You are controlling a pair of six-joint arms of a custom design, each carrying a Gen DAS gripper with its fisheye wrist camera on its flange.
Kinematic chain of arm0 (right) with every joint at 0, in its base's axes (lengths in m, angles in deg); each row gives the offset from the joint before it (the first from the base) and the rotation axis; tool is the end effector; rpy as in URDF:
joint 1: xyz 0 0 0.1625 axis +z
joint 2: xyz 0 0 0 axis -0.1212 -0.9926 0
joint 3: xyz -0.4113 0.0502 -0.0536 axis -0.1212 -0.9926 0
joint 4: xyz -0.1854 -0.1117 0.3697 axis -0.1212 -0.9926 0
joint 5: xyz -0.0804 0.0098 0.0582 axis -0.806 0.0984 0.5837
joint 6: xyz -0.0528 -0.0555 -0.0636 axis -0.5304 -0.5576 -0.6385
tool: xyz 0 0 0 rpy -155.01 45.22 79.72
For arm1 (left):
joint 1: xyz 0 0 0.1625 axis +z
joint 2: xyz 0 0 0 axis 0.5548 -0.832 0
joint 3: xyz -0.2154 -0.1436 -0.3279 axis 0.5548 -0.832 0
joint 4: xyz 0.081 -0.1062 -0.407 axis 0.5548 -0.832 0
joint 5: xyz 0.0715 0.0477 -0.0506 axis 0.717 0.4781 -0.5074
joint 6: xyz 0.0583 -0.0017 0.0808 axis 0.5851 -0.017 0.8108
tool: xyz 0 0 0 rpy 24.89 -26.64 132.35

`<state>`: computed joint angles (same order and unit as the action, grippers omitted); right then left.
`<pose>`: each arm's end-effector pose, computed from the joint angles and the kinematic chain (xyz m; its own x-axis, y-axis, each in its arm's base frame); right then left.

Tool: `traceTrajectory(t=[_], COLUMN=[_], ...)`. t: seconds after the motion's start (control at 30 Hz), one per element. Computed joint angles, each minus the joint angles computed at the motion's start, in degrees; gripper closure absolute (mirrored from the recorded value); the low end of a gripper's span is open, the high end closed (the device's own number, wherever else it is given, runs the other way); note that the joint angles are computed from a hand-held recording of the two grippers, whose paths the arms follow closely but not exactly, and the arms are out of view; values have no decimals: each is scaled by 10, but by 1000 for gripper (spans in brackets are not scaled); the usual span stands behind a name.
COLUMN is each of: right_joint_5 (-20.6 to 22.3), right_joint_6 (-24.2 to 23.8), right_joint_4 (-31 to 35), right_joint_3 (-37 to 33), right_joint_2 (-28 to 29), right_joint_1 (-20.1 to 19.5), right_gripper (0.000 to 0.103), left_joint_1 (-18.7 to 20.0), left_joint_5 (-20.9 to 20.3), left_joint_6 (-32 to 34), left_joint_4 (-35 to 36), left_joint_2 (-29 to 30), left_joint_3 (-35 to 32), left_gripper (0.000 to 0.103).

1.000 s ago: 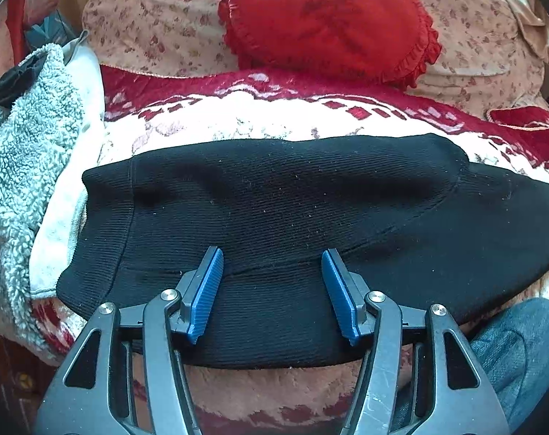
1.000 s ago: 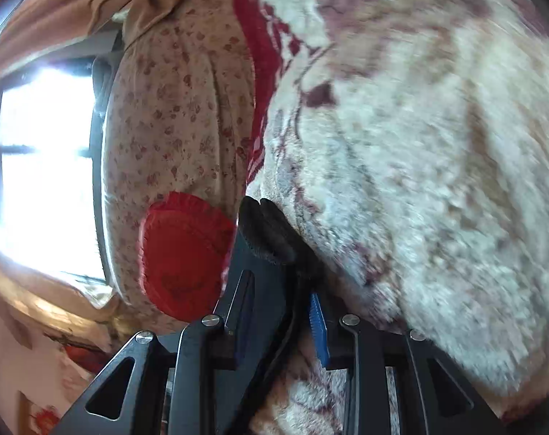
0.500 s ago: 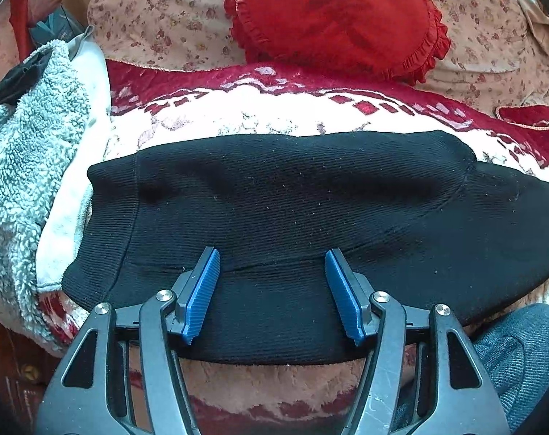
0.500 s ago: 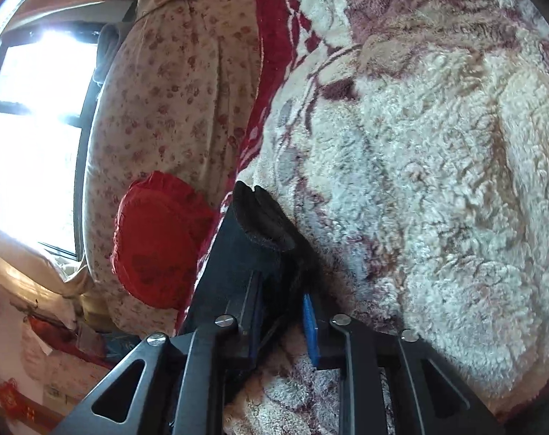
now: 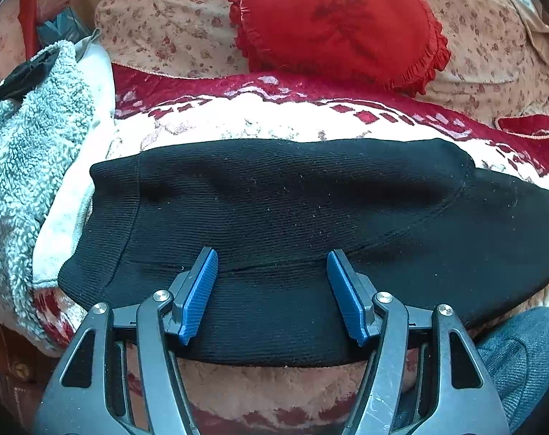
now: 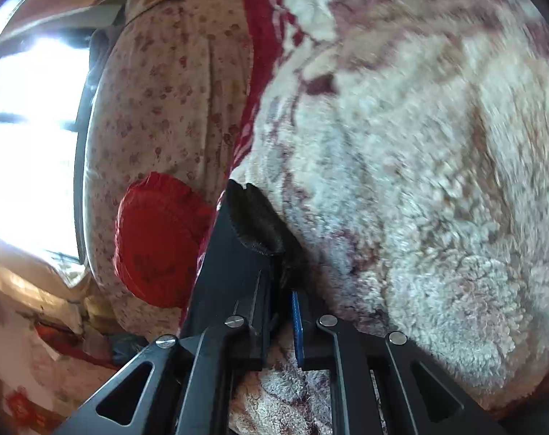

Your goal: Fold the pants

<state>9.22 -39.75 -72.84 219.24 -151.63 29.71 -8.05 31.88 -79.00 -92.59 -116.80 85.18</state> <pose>-0.0927 -0.2629 0.4041 -0.8467 0.3599 -0.3919 0.5173 0.3842 -0.7647 -0.3104 -0.3836 0.0919 -0.6805 0.0284 -0.7322 0.4498 0.8051 -0.3868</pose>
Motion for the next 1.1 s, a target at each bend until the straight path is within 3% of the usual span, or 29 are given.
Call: traceTrajectory(t=[0.13, 0.27, 0.4, 0.47, 0.53, 0.6, 0.67, 0.73, 0.93, 1.03, 1.1], right_joint_5=[17, 13, 14, 19, 24, 29, 24, 19, 16, 14, 13], right_joint_6=[-7, -12, -8, -15, -23, -30, -32, -33, -29, -26, -24], right_joint_4=[31, 41, 65, 75, 85, 94, 90, 88, 84, 80, 76], right_joint_3=[-7, -12, -14, -12, -12, -11, -12, -12, -10, -9, -9], right_joint_2=[1, 0, -14, -22, -27, -32, -31, -30, -32, -32, -30], right_joint_1=[-14, -11, -23, -32, -36, -42, -40, -37, -35, -32, -31], right_gripper=[93, 85, 91, 92, 92, 92, 92, 91, 92, 92, 92], left_joint_1=[4, 5, -4, 0, -5, -6, 20, 25, 11, 33, 35], left_joint_5=[-11, -26, -21, -37, -17, 18, 4, -2, 36, 38, 40], left_joint_6=[12, 50, 75, 67, 41, -10, -39, -22, -2, -26, -38], left_joint_4=[-11, -64, -73, -91, -91, -29, 1, -54, -128, -156, -127], left_joint_2=[-5, -14, -14, -39, -64, -87, -111, -144, -187, -222, -224], left_joint_3=[1, 19, 27, 35, 50, 56, 67, 99, 163, 186, 174], left_gripper=[39, 29, 28, 28, 28, 28, 27, 26, 26, 20, 23])
